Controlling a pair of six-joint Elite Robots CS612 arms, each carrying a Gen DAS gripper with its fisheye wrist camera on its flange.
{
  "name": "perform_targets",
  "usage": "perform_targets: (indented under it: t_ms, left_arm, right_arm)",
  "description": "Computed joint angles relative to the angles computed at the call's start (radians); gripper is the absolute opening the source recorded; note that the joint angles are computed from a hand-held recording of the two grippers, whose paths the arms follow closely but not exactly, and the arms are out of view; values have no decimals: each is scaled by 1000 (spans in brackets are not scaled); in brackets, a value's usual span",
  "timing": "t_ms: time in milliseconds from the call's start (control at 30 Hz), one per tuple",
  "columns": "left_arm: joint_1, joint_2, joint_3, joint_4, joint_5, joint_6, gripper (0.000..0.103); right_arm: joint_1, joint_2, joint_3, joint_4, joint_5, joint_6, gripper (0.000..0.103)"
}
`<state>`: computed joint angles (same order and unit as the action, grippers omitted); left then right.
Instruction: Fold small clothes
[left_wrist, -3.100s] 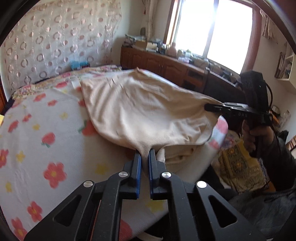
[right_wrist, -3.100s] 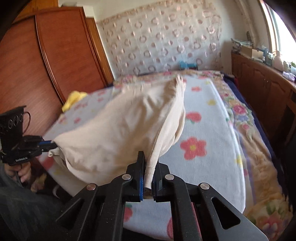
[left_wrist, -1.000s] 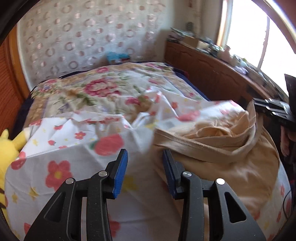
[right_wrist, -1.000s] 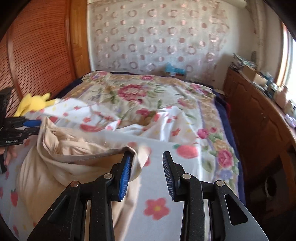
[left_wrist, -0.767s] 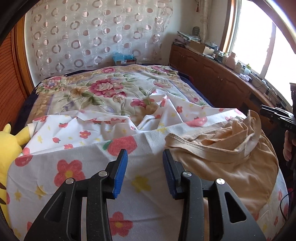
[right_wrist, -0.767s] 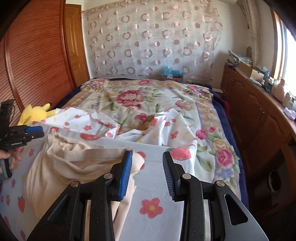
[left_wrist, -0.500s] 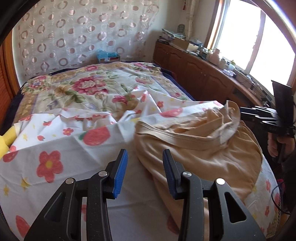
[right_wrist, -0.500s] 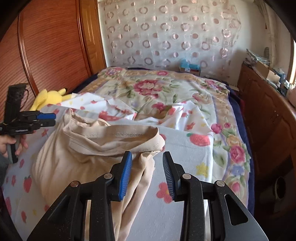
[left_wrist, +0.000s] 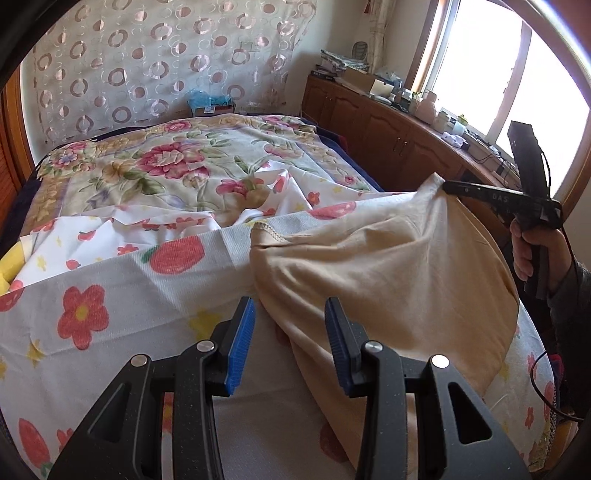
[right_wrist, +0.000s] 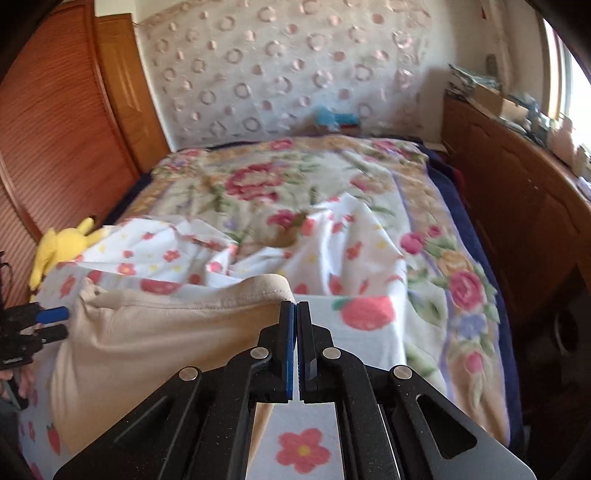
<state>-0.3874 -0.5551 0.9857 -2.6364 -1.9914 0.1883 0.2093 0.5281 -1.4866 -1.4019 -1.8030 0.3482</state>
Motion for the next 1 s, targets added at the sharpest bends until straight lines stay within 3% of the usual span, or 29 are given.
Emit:
perform_targets:
  t_ms: [67, 133, 200, 267, 400, 667, 833, 900, 967, 1000]
  left_arm:
    - [0, 1, -1, 10, 2, -2, 40]
    - [0, 0, 1, 18, 0, -3, 40]
    - [1, 0, 1, 30, -12, -7, 40]
    - [1, 0, -1, 43, -16, -10, 40]
    - [0, 5, -11, 74, -25, 0, 40]
    - [-4, 7, -13, 85, -31, 18, 41]
    - [1, 13, -28, 122, -97, 29, 40]
    - [2, 18, -37, 141, -115, 30, 22]
    - [6, 26, -52, 165, -143, 27, 14]
    - [8, 26, -54, 168, -154, 24, 12]
  right_arm:
    - [-1, 2, -12, 29, 0, -5, 4]
    - [7, -3, -18, 48, -15, -20, 15]
    - [16, 0, -31, 46, -31, -41, 36]
    - [33, 3, -50, 44, -17, -43, 48]
    - [52, 15, -70, 80, 9, -24, 56]
    - [42, 24, -75, 136, 58, 45, 59]
    - [37, 18, -52, 111, 95, 48, 58]
    - [34, 23, -55, 101, 134, 15, 38]
    - [24, 30, -59, 88, 189, -3, 31]
    - [17, 33, -62, 79, 219, -8, 22]
